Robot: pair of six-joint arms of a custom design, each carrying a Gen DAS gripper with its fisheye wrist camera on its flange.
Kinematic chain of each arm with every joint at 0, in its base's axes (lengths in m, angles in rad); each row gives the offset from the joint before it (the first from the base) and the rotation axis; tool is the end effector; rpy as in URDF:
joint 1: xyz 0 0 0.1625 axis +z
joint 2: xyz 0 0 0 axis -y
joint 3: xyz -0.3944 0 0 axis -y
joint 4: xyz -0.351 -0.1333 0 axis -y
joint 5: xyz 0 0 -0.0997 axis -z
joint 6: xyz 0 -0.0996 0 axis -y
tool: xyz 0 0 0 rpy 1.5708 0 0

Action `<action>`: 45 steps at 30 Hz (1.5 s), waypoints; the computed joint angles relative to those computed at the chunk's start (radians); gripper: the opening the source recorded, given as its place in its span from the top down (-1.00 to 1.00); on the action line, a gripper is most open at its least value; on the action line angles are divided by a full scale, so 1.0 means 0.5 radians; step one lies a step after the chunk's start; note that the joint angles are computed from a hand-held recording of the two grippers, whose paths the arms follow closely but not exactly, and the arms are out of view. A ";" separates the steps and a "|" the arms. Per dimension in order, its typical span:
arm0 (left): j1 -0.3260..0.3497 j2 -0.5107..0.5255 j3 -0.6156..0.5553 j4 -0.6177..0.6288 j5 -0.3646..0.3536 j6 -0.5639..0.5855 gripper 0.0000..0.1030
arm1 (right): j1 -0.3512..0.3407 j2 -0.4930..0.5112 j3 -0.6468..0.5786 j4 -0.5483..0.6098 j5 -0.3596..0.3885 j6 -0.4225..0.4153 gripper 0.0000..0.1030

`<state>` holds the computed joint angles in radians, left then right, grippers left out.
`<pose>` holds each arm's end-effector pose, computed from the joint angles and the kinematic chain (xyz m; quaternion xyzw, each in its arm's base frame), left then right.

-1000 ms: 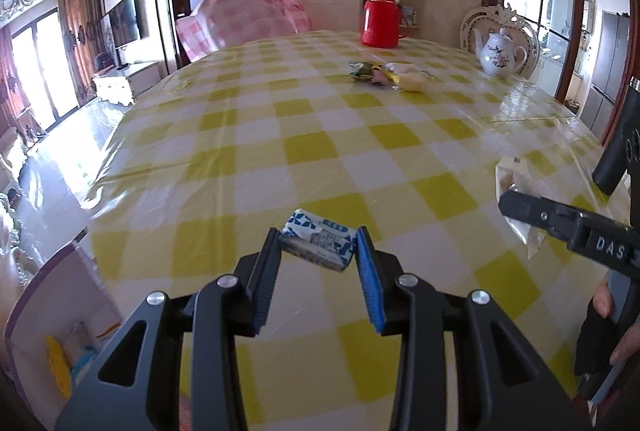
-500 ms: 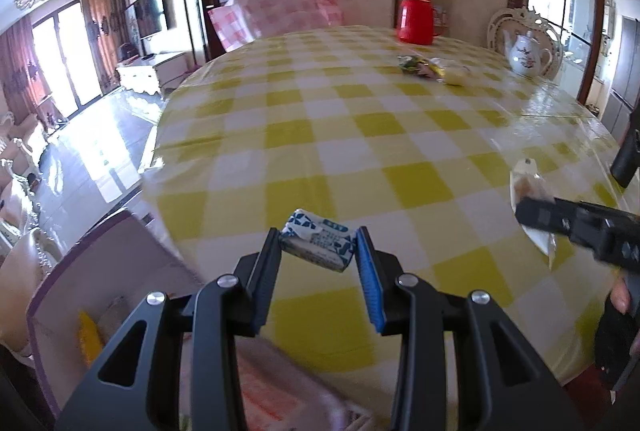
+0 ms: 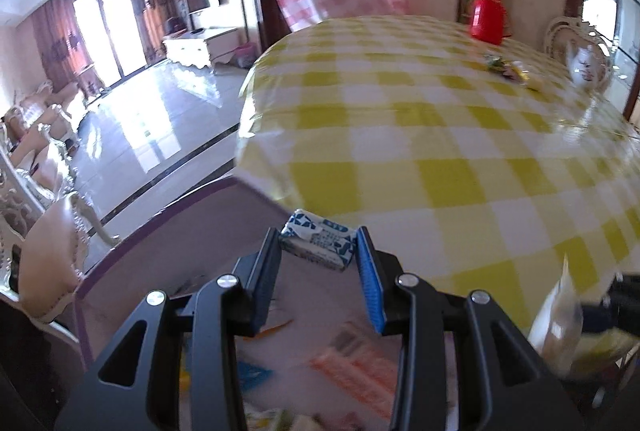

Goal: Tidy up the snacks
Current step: 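Open both tools to drop the white-blue box and cookie bag into the box, then move both open tools back over the remaining snacks on the table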

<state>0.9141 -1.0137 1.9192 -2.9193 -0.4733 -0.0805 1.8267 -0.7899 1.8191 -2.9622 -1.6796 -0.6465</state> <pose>-0.1507 -0.5590 0.2228 0.1266 0.8306 -0.3582 0.4072 0.2670 -0.5368 0.0846 0.4195 -0.8882 0.1661 0.0874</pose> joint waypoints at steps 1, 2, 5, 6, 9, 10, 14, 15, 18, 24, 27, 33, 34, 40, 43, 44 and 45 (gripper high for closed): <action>0.008 -0.015 0.007 0.015 0.018 -0.011 0.26 | 0.029 0.029 -0.002 0.013 -0.015 -0.037 0.24; 0.018 -0.032 0.013 0.039 0.032 -0.027 0.25 | 0.038 0.049 -0.015 0.029 -0.020 -0.063 0.24; 0.049 -0.087 0.026 0.127 0.067 -0.091 0.24 | 0.089 0.101 -0.009 0.054 -0.041 -0.144 0.23; 0.057 -0.101 0.028 0.152 0.084 -0.114 0.24 | 0.094 0.111 -0.007 0.067 -0.035 -0.166 0.23; 0.072 -0.132 0.029 0.247 0.169 -0.217 0.14 | 0.105 0.121 0.040 0.063 0.035 -0.202 0.17; 0.076 -0.135 0.026 0.276 0.207 -0.250 -0.22 | 0.105 0.115 0.044 0.069 0.051 -0.204 0.13; 0.067 -0.107 0.021 0.354 0.427 -0.347 -0.84 | 0.070 0.088 0.053 0.025 0.117 -0.164 -0.05; 0.070 -0.107 0.016 0.376 0.426 -0.360 -0.84 | 0.064 0.092 0.027 0.029 0.119 -0.139 -0.06; 0.069 -0.090 -0.002 0.423 0.414 -0.375 -0.86 | 0.034 0.077 -0.009 0.040 0.127 -0.059 -0.07; 0.056 -0.036 -0.025 0.456 0.436 -0.372 -0.88 | -0.035 0.045 -0.053 0.043 0.151 0.038 -0.08; 0.051 -0.021 -0.034 0.429 0.419 -0.355 -0.88 | -0.064 0.017 -0.074 0.003 0.176 0.084 -0.14; 0.017 0.059 -0.121 0.445 0.377 -0.324 -0.89 | -0.188 -0.087 -0.108 -0.107 0.229 0.215 -0.27; 0.008 0.080 -0.138 0.440 0.382 -0.298 -0.90 | -0.216 -0.107 -0.120 -0.132 0.225 0.253 -0.30; -0.033 0.271 -0.366 0.473 0.280 -0.104 -0.93 | -0.339 -0.189 -0.200 -0.188 0.117 0.426 -0.46; -0.051 0.410 -0.550 0.489 0.214 0.049 -0.96 | -0.392 -0.215 -0.256 -0.188 0.037 0.474 -0.62; -0.050 0.462 -0.642 0.525 0.155 0.086 -0.96 | -0.412 -0.221 -0.283 -0.188 0.002 0.460 -0.64; -0.039 0.518 -0.770 0.601 0.043 0.104 -0.96 | -0.419 -0.213 -0.310 -0.201 -0.053 0.448 -0.66</action>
<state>0.8945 -0.7545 1.5344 -2.6185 -0.4520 -0.0287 1.6169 -0.8967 1.6643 -3.0627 -1.7060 -0.4225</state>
